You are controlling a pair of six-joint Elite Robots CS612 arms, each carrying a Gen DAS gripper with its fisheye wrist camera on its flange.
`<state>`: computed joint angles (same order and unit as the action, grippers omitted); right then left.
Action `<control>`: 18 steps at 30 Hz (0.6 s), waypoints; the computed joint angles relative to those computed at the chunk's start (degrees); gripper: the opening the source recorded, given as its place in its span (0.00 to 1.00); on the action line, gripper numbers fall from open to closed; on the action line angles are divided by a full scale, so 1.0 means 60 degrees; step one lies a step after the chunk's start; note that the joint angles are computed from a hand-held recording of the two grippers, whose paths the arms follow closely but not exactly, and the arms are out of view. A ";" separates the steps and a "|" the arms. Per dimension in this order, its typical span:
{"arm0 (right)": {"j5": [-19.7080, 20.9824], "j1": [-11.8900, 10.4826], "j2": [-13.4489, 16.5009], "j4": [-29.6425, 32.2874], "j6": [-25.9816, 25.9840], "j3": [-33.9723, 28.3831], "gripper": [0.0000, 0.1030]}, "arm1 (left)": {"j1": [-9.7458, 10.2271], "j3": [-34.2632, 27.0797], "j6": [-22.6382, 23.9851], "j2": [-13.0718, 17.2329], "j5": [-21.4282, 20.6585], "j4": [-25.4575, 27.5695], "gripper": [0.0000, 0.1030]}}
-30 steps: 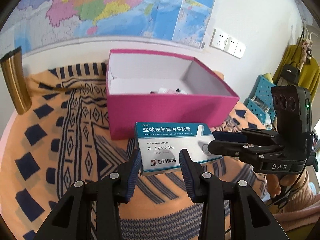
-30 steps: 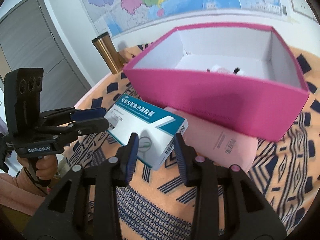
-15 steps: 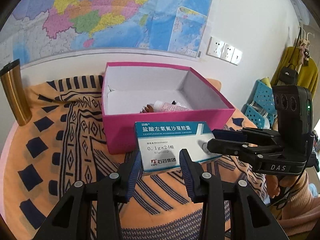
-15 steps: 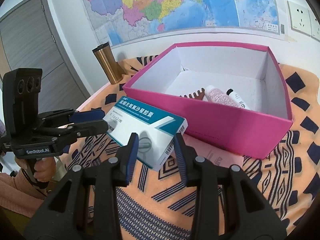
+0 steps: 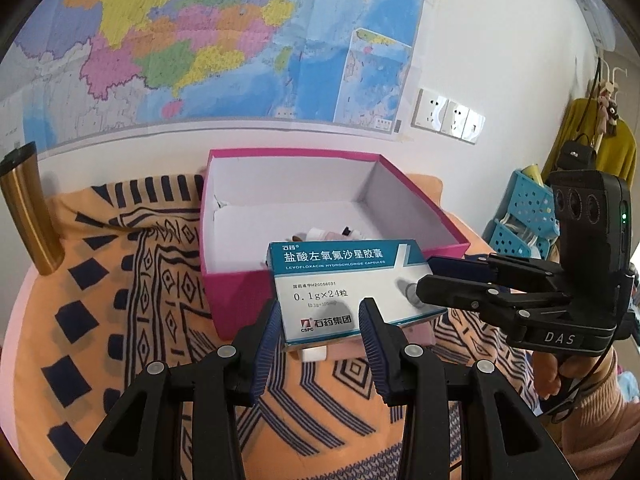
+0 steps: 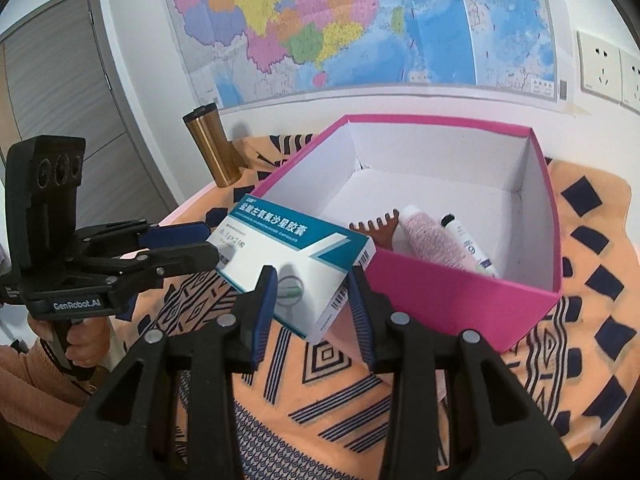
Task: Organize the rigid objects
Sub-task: 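Lift the medicine box with the right gripper and carry it over the pink box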
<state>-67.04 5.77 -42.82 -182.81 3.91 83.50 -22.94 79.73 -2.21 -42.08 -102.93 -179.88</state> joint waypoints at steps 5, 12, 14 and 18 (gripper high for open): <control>-0.0022 -0.0032 0.0008 -0.0063 -0.0010 -0.0056 0.38 | -0.0027 -0.0121 0.0026 0.0035 0.0084 -0.0015 0.39; -0.0084 -0.0046 0.0033 -0.0128 -0.0021 -0.0170 0.38 | -0.0058 -0.0296 0.0046 0.0107 0.0245 0.0021 0.39; -0.0098 -0.0053 0.0042 -0.0139 -0.0029 -0.0198 0.38 | -0.0066 -0.0339 0.0053 0.0124 0.0274 0.0032 0.39; -0.0142 -0.0066 0.0059 -0.0137 -0.0010 -0.0256 0.38 | -0.0080 -0.0457 0.0083 0.0179 0.0325 0.0058 0.39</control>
